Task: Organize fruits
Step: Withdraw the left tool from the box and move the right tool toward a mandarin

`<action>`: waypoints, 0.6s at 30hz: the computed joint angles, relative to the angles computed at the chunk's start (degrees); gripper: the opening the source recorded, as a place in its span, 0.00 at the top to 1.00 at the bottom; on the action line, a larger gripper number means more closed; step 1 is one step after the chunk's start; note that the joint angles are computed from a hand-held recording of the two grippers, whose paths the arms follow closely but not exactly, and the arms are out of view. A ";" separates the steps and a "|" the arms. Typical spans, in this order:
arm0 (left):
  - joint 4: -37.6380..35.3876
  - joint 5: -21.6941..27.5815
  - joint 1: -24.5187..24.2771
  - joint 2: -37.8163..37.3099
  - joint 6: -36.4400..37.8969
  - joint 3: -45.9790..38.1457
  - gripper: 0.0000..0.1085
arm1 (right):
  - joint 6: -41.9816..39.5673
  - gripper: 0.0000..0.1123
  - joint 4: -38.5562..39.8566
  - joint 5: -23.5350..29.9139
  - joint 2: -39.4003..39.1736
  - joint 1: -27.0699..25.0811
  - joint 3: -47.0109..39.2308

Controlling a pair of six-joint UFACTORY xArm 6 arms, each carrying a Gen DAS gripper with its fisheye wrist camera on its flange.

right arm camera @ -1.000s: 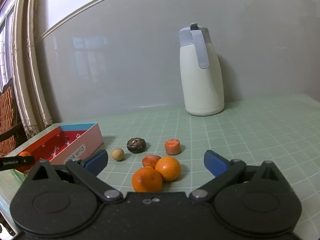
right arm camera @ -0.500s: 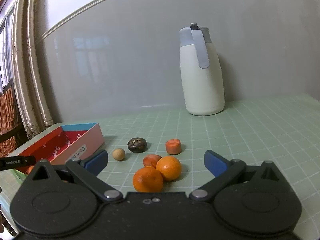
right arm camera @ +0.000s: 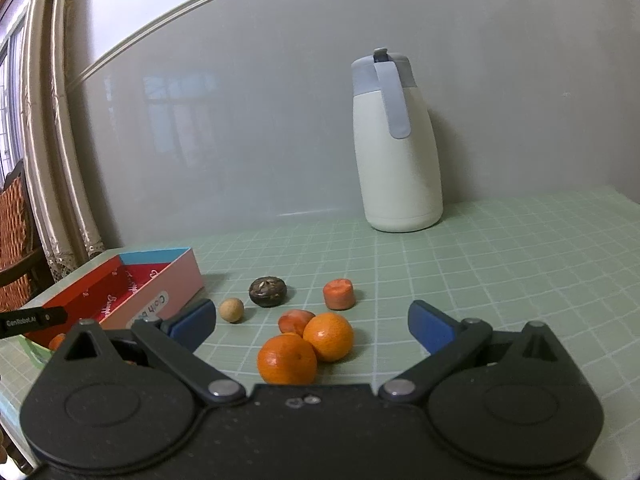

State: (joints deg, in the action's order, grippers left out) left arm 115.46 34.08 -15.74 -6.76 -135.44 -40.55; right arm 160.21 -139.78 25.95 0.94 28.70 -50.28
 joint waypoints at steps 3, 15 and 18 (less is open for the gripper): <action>0.55 2.77 -2.08 -0.34 -0.19 0.39 0.32 | 0.19 0.09 0.12 0.09 -0.73 -0.49 0.82; 0.59 4.67 -6.80 1.46 2.44 -1.18 0.19 | 0.17 0.09 0.30 0.66 -2.98 -1.84 3.48; 1.94 5.34 -8.13 1.49 2.15 -1.17 0.19 | -0.22 0.09 0.51 0.56 -3.16 -2.15 3.78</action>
State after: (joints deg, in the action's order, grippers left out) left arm 117.40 39.41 -23.87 -5.27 -133.29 -41.72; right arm 159.98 -139.27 26.51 -2.22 26.54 -46.50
